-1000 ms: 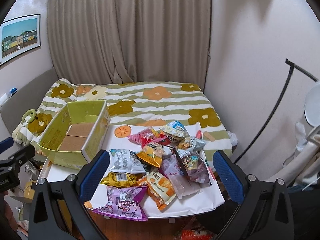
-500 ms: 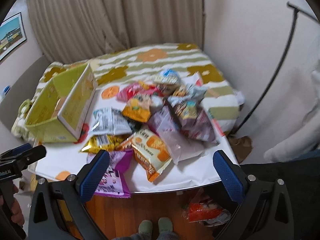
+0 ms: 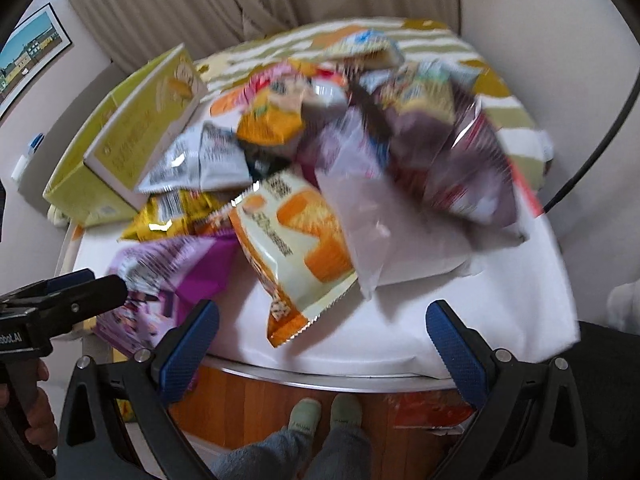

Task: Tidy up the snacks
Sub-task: 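Grasp the purple snack bag with the left tool while the right tool grasps the orange cake packet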

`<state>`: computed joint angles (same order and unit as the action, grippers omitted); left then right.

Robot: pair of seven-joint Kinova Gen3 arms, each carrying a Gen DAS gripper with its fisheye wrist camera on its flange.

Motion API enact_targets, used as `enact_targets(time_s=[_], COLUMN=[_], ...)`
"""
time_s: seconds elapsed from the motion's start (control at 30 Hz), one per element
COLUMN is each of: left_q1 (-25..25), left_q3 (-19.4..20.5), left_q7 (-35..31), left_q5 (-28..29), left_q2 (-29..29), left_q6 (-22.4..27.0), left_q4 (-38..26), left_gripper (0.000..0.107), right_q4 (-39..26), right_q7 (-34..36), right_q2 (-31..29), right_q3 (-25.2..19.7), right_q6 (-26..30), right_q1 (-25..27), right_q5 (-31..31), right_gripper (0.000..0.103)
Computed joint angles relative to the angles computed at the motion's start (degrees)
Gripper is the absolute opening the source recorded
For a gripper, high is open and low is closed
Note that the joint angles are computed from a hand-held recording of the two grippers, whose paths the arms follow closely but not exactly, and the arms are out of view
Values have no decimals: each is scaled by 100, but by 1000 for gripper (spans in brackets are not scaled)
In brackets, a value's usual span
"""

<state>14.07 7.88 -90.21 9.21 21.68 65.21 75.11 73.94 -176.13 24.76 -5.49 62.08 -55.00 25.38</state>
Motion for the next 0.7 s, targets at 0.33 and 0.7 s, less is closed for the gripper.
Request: enact_targets(time_s=[0.33,0.7], left_q1=[-46,-85], left_q3=[32,64], left_q7=[169,-81], left_q5=[187,275], left_q2=[230,170], left_q6=[-36,-111], left_q4=[-15,155], left_gripper=[96,70], right_q4=[117,-242], right_q7=[793,1575], right_q2=[127,299], right_q3=[-7,32], right_q6=[-479,-166], right_q1=[300,291], right_q5=[-148,-212], right_gripper=[103,103])
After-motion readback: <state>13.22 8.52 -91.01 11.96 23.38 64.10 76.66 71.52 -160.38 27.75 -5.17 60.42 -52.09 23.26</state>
